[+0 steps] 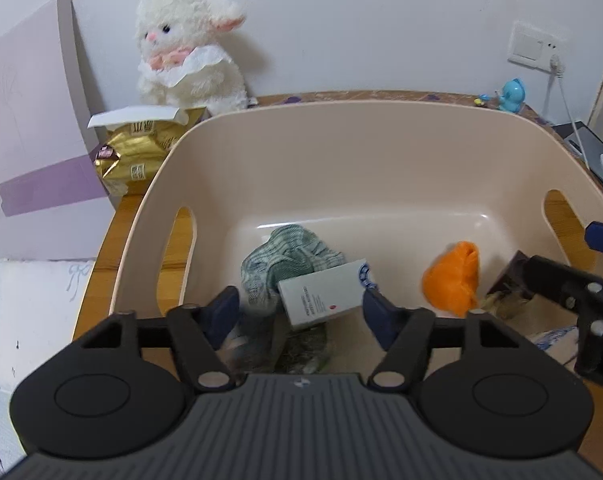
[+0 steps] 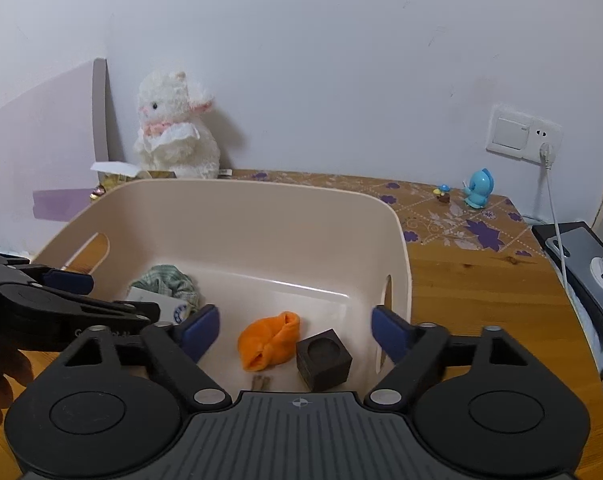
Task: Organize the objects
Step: 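Lower both items into the basket and open both grippers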
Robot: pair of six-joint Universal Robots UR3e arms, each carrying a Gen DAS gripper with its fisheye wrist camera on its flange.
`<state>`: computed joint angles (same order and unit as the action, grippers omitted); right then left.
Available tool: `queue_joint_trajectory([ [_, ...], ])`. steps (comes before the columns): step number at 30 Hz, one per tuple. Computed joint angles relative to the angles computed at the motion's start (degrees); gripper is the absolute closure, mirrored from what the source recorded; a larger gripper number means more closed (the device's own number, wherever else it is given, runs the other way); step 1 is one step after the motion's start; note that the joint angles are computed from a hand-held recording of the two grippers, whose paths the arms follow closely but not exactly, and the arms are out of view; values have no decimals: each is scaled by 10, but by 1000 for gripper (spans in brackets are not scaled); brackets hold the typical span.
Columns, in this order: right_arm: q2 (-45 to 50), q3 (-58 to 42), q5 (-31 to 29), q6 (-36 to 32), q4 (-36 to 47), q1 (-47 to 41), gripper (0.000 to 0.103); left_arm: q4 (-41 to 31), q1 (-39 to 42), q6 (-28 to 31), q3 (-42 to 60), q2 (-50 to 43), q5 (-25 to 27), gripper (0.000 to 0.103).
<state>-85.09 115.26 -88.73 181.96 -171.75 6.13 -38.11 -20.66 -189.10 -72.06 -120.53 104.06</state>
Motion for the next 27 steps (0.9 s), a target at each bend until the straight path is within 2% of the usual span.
queue_joint_trajectory([
  [4,-27,16,-3,2,-3,1,6,10,-13,2,-1,6,21,18],
  [7,-48,26,-4,4,0,4,5,15,-15,-5,-10,19,23,15],
  [16,-119,65,-17,13,1,22,1,23,-23,-28,-62,80,20,14],
  [22,-184,97,-42,21,12,42,0,43,-46,-33,-107,129,51,14],
  [27,-251,117,-47,28,54,53,0,53,-65,-46,-154,178,70,15],
])
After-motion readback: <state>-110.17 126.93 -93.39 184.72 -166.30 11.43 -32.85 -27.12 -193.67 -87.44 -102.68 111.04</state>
